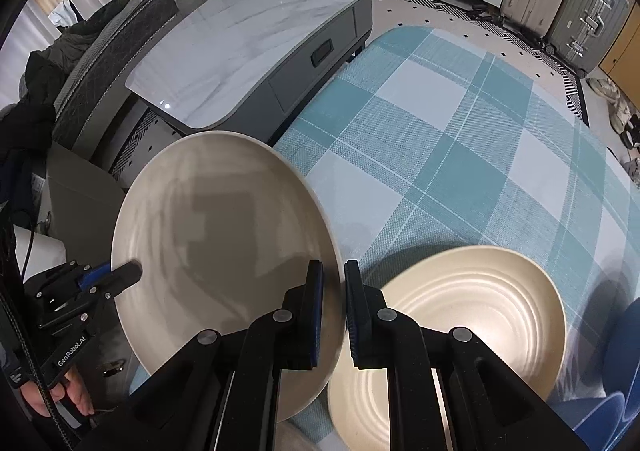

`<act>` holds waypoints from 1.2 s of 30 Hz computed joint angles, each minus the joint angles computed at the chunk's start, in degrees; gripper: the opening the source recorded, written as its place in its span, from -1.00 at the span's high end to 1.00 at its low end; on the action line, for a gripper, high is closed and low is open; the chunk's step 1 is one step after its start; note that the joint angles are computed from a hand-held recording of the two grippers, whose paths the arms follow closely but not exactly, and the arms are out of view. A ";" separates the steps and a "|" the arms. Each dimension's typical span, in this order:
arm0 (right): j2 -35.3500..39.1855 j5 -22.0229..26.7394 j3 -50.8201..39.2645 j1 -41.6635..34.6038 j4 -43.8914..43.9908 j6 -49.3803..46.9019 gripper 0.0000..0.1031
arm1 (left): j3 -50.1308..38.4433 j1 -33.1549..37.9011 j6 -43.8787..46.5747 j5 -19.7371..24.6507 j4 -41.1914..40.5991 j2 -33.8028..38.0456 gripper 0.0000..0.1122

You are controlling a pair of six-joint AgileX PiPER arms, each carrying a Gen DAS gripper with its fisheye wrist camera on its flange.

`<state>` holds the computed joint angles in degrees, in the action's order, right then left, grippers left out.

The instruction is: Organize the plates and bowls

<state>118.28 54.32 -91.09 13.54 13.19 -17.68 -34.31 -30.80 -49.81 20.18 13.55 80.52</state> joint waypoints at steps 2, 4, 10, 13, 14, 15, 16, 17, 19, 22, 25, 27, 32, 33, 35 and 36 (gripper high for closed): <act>-0.87 -0.56 0.90 0.18 -0.18 0.15 0.80 | -0.23 -1.01 -1.91 0.97 1.15 -0.80 0.83; -2.20 -0.86 2.22 0.02 -0.21 -0.11 0.80 | -0.45 -2.04 -3.83 2.01 2.57 -1.19 0.83; -5.12 -1.73 5.75 -0.48 0.25 -0.45 0.80 | -0.73 -3.85 -4.48 3.94 2.03 -2.43 0.83; -6.09 -1.95 6.97 -0.80 0.28 -0.78 0.80 | -0.89 -4.66 -5.26 4.72 2.48 -2.79 0.83; -6.50 -2.06 7.42 -0.91 0.36 -0.79 0.80 | -0.96 -4.89 -5.60 5.08 2.73 -2.92 0.82; -6.74 -2.10 7.78 -1.02 0.55 -0.98 0.80 | -0.84 -5.33 -6.45 5.28 3.35 -3.18 0.83; -7.06 -2.18 8.22 -1.13 0.71 -1.17 0.80 | -0.72 -5.87 -7.29 5.53 3.85 -3.39 0.83; -7.58 -2.39 8.91 -1.25 0.86 -1.38 0.80 | -0.63 -6.30 -8.19 5.76 4.53 -3.54 0.83; -8.56 -2.96 10.26 -1.24 0.80 -1.76 0.80 | -0.43 -7.08 -9.63 6.20 5.59 -3.68 0.83; -9.85 -3.78 12.12 -1.32 0.78 -2.01 0.80 | -0.14 -9.15 -13.13 7.05 7.78 -4.10 0.82; -11.27 -4.53 14.39 -1.75 1.31 -2.88 0.80 | 0.81 -11.14 -15.96 7.48 9.00 -5.16 0.83; -12.43 -5.02 16.36 -2.05 1.88 -3.54 0.80 | 1.33 -12.73 -18.57 7.97 10.38 -5.57 0.83; -15.17 -7.21 21.28 -2.06 2.09 -4.21 0.80 | 2.21 -16.71 -23.03 9.62 12.06 -6.30 0.82; -15.75 -7.59 22.26 -2.15 2.29 -4.41 0.80 | 2.38 -17.77 -24.11 10.14 12.53 -6.46 0.82; -16.83 -8.09 24.02 -2.30 2.63 -4.72 0.80 | 2.88 -19.48 -26.11 10.52 13.16 -6.74 0.82; -17.37 -8.36 24.90 -2.33 2.68 -4.83 0.80 | 3.23 -20.44 -27.51 10.81 13.76 -6.98 0.82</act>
<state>100.91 45.97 -66.19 11.20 15.88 -22.51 -31.08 -51.24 -77.32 31.00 27.31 73.54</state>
